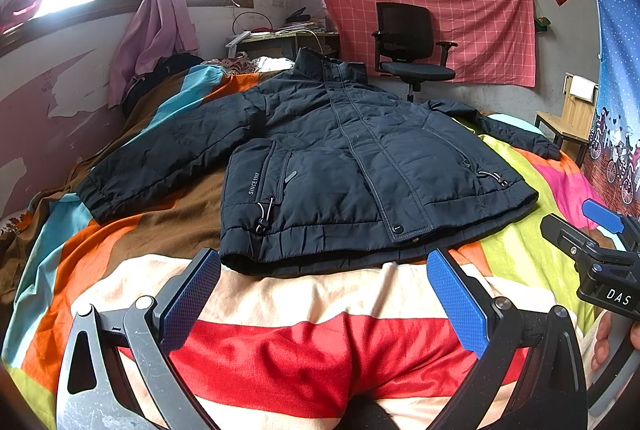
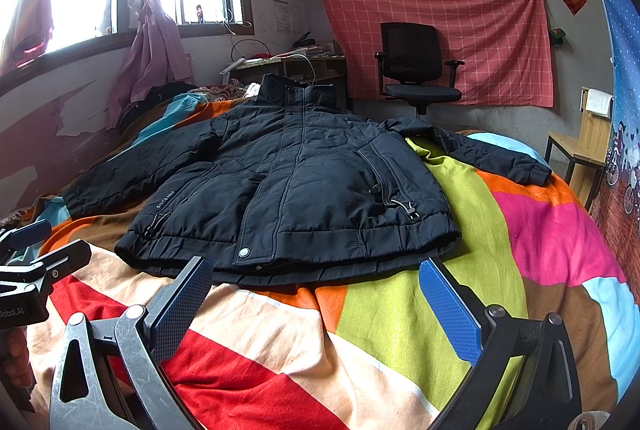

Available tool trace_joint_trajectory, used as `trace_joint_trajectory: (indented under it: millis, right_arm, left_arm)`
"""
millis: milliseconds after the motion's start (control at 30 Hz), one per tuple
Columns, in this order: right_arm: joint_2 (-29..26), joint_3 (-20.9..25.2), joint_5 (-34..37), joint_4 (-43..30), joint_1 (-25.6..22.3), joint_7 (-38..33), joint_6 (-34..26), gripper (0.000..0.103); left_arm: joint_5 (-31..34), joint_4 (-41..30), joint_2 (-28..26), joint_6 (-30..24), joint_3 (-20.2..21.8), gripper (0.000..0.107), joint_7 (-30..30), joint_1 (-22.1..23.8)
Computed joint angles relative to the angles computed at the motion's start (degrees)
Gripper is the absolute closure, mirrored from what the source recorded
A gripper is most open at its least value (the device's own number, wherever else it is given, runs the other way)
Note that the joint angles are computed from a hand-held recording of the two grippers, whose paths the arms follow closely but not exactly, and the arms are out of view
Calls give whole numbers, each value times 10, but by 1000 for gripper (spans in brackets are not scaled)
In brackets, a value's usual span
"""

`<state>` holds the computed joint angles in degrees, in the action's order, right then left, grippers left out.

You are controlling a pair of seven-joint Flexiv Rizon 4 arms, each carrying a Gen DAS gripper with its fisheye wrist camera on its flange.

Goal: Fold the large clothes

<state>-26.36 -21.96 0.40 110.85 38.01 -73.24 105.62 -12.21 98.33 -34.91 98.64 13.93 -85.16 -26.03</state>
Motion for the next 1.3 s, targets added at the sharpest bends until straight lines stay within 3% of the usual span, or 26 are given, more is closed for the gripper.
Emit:
trace_joint_trajectory:
  millis: [767,1000,1133,1200,1300]
  right_arm:
    - [1,4,-1,0,-4,0,0,0]
    - [1,-2,1,1,4,3,-2,0]
    - [2,6,-3,0,-7,3,-2,0]
    - [2,4,-3,0,-8,3,-3,0]
    - [3,-18,3,3,11,8,-8,0]
  left_arm:
    - [3,0,0,1,-3,6,-2,2]
    - [12,13,17,8,-99,6,21,74]
    - [2,7,18,-22,-81,6,14,62]
    - [-5,-11,14,-70,-52,6,-4,47]
    - [-9,-34,14,-143,-59,6,-31,67]
